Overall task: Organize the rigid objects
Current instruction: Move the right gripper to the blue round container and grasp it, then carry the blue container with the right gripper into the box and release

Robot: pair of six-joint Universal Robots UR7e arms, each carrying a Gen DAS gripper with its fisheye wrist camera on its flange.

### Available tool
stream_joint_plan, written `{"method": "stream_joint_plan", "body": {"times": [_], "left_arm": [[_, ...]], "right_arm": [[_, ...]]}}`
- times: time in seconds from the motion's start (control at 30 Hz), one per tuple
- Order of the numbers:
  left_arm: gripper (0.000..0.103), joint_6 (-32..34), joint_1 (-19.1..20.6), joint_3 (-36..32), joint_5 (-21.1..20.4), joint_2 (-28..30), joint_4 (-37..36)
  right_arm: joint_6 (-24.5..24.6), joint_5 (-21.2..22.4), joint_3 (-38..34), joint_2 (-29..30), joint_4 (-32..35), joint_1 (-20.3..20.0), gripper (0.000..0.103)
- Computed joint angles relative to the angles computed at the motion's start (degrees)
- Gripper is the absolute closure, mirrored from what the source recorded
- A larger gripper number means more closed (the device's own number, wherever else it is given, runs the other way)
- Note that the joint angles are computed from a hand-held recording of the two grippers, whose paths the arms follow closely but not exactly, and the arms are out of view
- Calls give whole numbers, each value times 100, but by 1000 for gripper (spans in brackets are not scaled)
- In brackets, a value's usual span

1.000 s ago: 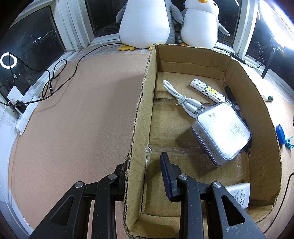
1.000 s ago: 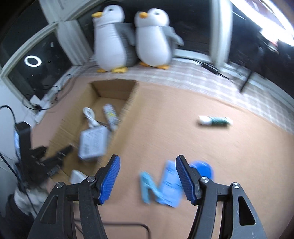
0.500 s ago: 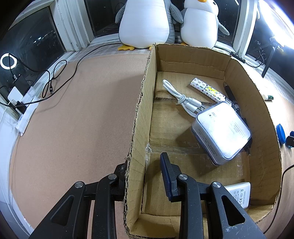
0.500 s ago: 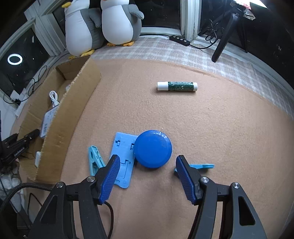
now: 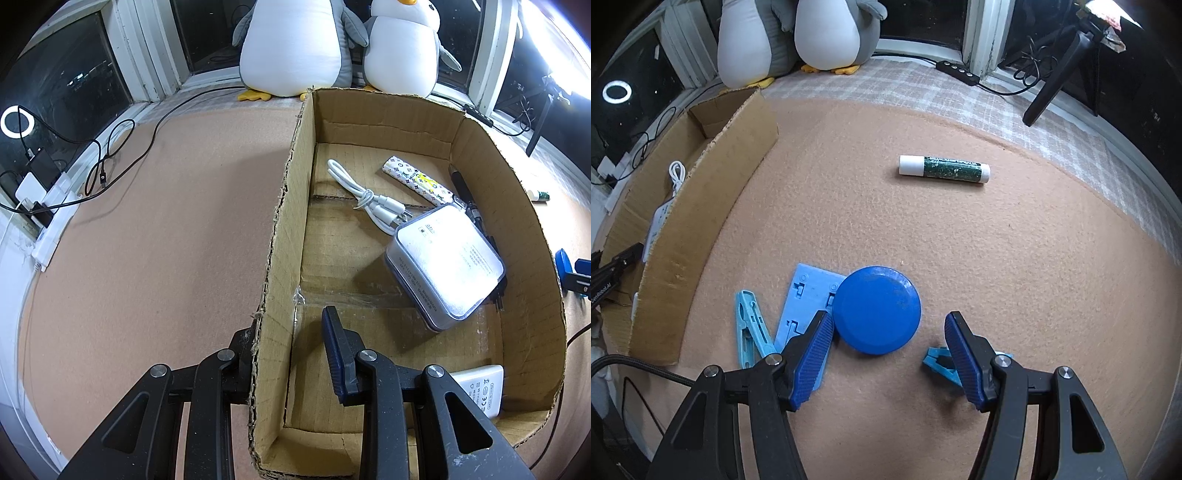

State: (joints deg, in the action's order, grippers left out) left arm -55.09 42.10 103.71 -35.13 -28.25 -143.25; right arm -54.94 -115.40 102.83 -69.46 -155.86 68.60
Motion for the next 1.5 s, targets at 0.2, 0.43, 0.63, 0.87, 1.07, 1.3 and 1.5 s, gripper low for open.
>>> {"method": "stream_joint_plan", "body": {"times": [0.2,0.43,0.63,0.87,1.07,1.3,1.5], "left_arm": [[72,-2,0,-2,0,1,2],[72,-2,0,-5,0,2,4],[72,-3,0,-6,1,2,8],[72,-3,0,-6,1,2,8],[72,-5,0,-6,2,1,8],[72,-5,0,-6,2,0,13],[72,1,1,-3,-1,-1,-2]], "right_arm": [[-152,-158,13,87,-183,44,44],[-139,-259,-125,195,-246,65,44],[-108,-330,-317,311,-207,8,44],[6,-290,-362,308,-6,27,57],[122,-212,-394,304,43,11,57],[199,-45,-293,160,-19,35,57],[176,260,-127,-52,-17,253,57]]}}
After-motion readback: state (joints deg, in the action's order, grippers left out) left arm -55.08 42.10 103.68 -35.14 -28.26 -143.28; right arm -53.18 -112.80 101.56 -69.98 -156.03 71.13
